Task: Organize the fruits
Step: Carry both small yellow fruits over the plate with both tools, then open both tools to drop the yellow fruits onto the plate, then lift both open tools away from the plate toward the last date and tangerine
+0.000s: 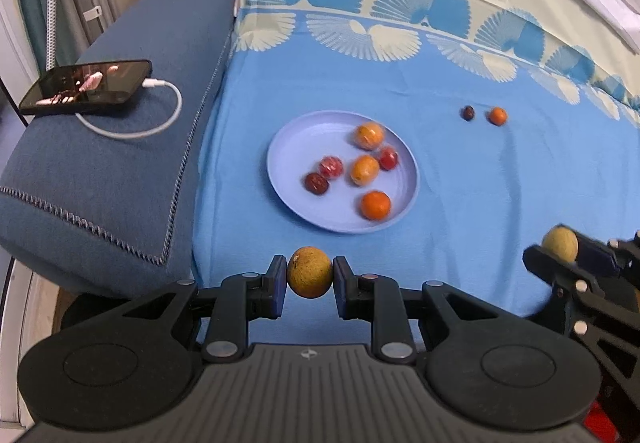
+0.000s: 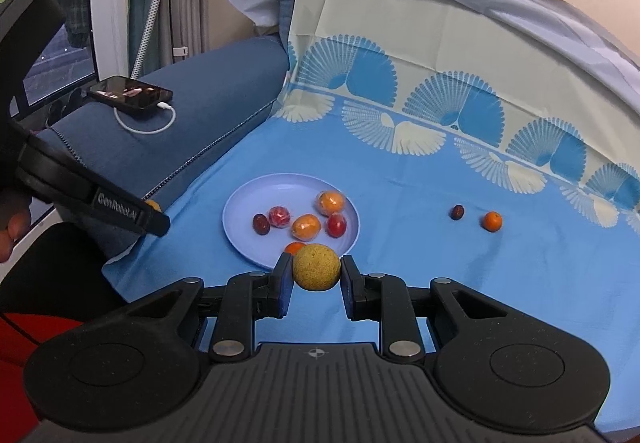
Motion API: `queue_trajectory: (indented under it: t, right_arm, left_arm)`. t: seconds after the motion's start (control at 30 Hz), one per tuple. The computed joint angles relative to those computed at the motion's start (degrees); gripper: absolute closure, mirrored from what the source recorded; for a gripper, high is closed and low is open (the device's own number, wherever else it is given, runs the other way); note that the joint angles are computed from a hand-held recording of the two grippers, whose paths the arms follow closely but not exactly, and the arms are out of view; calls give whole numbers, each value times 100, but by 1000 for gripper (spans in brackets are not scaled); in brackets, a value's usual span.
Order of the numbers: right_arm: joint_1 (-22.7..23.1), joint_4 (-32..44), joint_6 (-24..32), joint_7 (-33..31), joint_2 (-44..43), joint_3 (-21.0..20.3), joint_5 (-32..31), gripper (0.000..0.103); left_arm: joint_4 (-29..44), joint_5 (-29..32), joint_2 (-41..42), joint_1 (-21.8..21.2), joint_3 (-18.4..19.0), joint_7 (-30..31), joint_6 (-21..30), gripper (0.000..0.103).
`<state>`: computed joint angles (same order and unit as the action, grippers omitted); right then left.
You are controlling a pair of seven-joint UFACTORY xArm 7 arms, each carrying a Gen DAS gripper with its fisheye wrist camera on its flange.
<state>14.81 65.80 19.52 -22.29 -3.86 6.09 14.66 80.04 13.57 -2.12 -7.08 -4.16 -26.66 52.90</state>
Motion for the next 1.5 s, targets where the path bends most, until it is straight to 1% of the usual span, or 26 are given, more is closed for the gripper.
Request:
queue_trajectory:
  t: [0.2,0.4,0.63,0.77,0.83,0.9,0.93,0.97,1.0,1.03,1.07,1.1,1.13,1.17,1.23,1.33,1.43,1.5]
  right_arm:
    - [-37,690,204,239,734,89,-146,77]
    - [-80,1585,373,452,1701,166,-473,77]
    - [-103,2861,901,695,2840,182,-744,77]
    - [-93,3449,1199,771,3362,176,-834,77]
    - [-75,3712,1307,797,3598,168,-876,77]
    - [-39,3954,1387,830,3806,139,-941,77]
    - [-36,4114,1456,826,3930,145,-953,76]
    - [-43,4276,1528,825,4050,164,-936,76]
    - [-43,4390,1578,845,4132,171,-919,72]
    - [-40,4478,1595,867,4189,169,-909,58]
    - [-22,4424,1494,924,4160,137,-921,39]
    - [22,4369,1367,1031,4125,70,-970,29]
    - [79,4215,1193,1173,4020,-22,-1055,16]
    - [88,4073,1075,1239,3915,-48,-1106,13]
    - [32,3747,1012,1271,3645,-19,-1139,10]
    - [-37,3163,1057,1435,3116,10,-1101,6]
    - [-121,2550,1004,1495,2558,82,-1002,3]
    - [-180,2223,967,1461,2228,139,-902,2]
  left_arm:
    - [757,6,712,78,147,99,121,76]
    - [1771,-168,1727,71,293,364,409,76]
    - [3265,-300,3106,16,465,667,829,76]
    - [4081,-361,3792,3,547,823,1127,76]
    - [4421,-360,4079,-9,592,886,1231,76]
    - [4577,-330,4260,-24,641,925,1177,76]
    - [4605,-309,4312,-33,663,938,1114,75]
    - [4603,-314,4340,-23,666,962,1007,64]
    - [4609,-353,4358,8,641,1027,919,51]
    - [4622,-360,4367,9,646,1049,833,19]
    - [4489,-269,4289,-50,724,950,650,0]
    - [4202,-120,4119,-136,823,790,364,0]
    - [3892,16,3926,-192,880,684,76,0]
    - [3701,67,3788,-187,856,729,-80,0]
    - [3564,101,3639,-181,807,846,-11,0]
    - [3372,108,3393,-219,772,794,348,0]
    - [2959,127,2990,-263,716,676,602,0]
    - [2551,238,2635,-315,707,503,676,0]
